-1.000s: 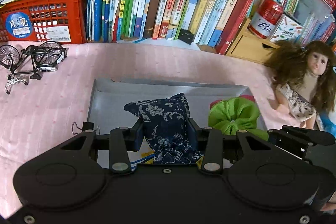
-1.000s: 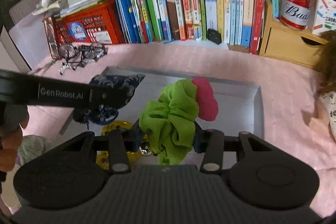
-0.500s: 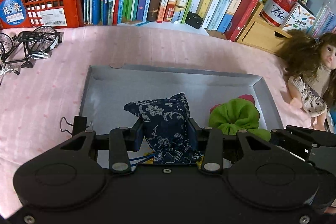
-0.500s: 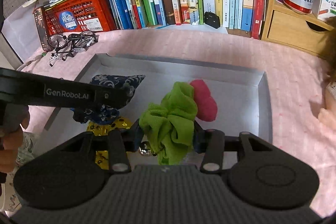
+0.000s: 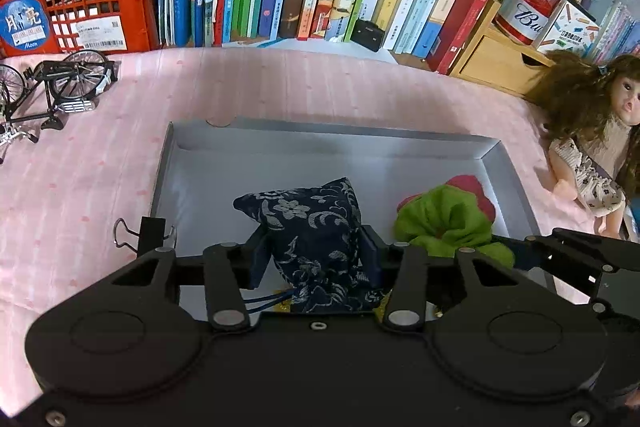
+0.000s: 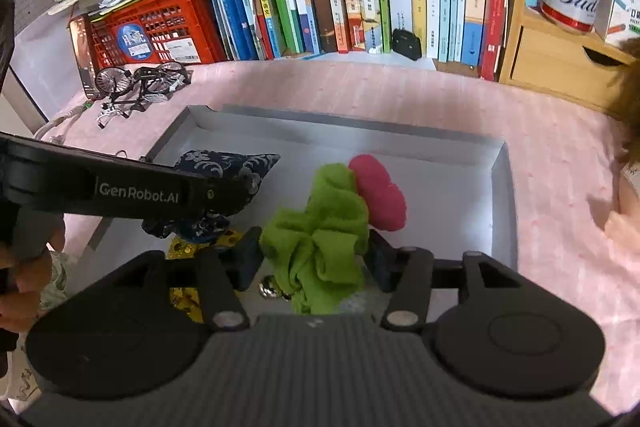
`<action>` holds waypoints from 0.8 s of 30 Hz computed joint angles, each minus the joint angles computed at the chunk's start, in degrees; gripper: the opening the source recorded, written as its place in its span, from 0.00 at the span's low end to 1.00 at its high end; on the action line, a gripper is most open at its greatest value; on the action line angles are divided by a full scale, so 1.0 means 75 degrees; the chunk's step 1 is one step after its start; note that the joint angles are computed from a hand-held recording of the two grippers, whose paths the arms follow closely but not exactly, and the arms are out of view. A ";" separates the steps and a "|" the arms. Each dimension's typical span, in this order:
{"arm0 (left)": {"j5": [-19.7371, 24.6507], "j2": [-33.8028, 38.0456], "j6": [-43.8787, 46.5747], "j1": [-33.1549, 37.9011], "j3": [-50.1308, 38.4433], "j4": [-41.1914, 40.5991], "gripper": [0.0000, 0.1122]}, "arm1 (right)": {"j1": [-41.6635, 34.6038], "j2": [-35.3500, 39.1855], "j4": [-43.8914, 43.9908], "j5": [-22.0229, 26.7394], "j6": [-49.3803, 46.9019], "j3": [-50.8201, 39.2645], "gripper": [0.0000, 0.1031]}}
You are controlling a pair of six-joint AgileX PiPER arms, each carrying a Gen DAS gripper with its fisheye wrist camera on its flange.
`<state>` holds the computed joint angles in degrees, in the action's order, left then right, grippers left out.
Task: Organize soft objects
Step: 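Open the left tool releasing the pouch while the right tool releases the scrunchie into the tray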
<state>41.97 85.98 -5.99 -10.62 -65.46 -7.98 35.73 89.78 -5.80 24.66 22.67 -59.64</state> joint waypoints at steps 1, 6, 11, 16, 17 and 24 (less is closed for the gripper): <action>0.0036 -0.0045 -0.0051 -0.0008 -0.0004 0.0037 0.43 | 0.0007 -0.0059 -0.0036 0.0003 0.0053 0.0013 0.74; 0.0089 -0.0486 -0.0452 -0.0139 0.0080 0.0488 0.54 | 0.0133 -0.0497 -0.0370 0.0009 0.0311 0.0172 0.81; 0.0258 -0.1320 -0.0391 -0.0200 0.0257 0.0538 0.64 | 0.0280 -0.1194 -0.0996 -0.0060 0.0921 0.0528 0.83; 0.0552 -0.2283 -0.0581 -0.0516 0.0481 0.1046 0.67 | 0.0683 -0.2054 -0.2385 0.0023 0.2418 0.0922 0.85; 0.0599 -0.2478 -0.0614 -0.0571 0.0540 0.1090 0.68 | 0.0826 -0.2229 -0.2744 0.0105 0.2782 0.0992 0.86; 0.0892 -0.3851 -0.1356 -0.1404 0.1007 0.1889 0.70 | 0.2130 -0.3231 -0.5197 0.1059 0.5282 0.1424 0.90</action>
